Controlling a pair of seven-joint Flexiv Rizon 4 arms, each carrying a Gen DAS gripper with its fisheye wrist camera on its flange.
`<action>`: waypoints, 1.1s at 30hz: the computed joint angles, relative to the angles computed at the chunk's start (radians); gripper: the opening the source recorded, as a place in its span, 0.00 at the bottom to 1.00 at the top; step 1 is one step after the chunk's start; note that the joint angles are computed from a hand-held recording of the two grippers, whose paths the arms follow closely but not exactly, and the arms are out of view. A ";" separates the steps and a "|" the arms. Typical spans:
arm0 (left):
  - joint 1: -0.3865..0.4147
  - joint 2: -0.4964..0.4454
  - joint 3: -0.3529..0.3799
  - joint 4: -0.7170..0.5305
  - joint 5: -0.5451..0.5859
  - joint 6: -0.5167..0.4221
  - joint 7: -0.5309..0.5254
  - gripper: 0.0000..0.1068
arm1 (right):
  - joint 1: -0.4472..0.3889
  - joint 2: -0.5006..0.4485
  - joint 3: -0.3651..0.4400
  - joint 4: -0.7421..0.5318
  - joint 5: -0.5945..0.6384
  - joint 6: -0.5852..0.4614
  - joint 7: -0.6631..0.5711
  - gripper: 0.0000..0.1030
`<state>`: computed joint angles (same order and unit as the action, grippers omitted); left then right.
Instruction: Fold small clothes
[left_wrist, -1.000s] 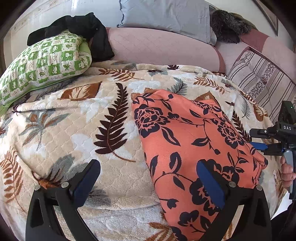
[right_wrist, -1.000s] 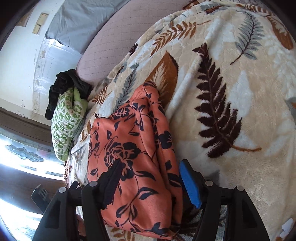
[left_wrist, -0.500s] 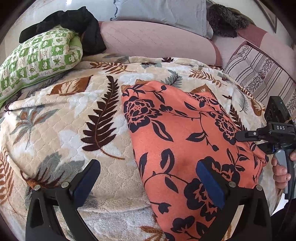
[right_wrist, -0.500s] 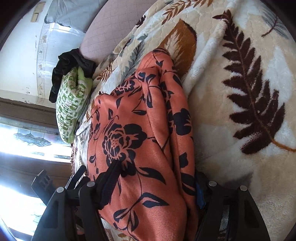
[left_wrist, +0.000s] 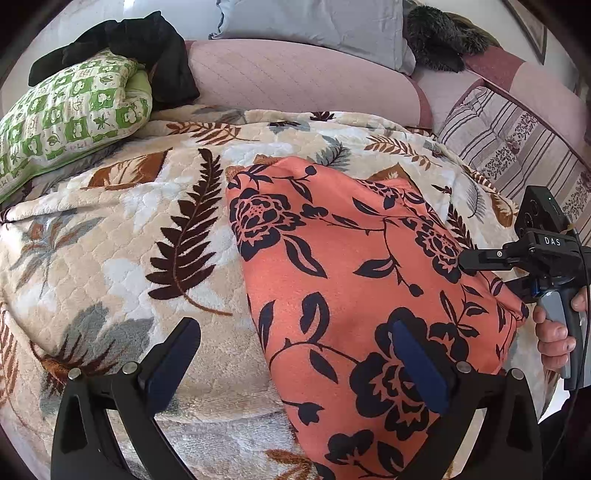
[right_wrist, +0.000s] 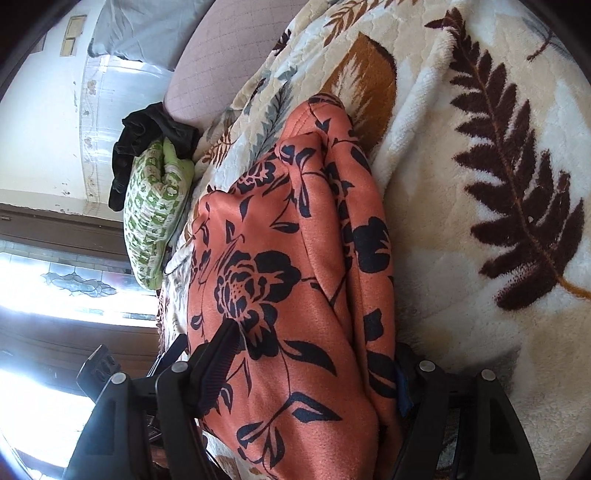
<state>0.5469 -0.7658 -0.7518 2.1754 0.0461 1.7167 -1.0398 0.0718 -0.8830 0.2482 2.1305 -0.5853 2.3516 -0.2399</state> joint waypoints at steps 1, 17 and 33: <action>0.002 -0.002 -0.003 -0.001 -0.001 -0.006 0.000 0.96 | -0.002 -0.001 0.001 0.000 -0.003 0.002 0.000 0.72; 0.042 -0.050 -0.071 -0.015 -0.065 -0.109 0.041 0.96 | 0.018 -0.014 0.001 -0.022 0.004 0.020 0.008 0.79; 0.116 -0.136 -0.191 -0.014 -0.197 -0.191 0.093 0.85 | 0.165 0.060 -0.064 -0.061 0.147 -0.145 -0.061 0.73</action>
<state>0.6629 -0.9017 -0.9425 2.1613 -0.1505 1.5255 -0.9470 0.2364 -0.8226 0.1843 2.0694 -0.4380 2.2064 -0.3005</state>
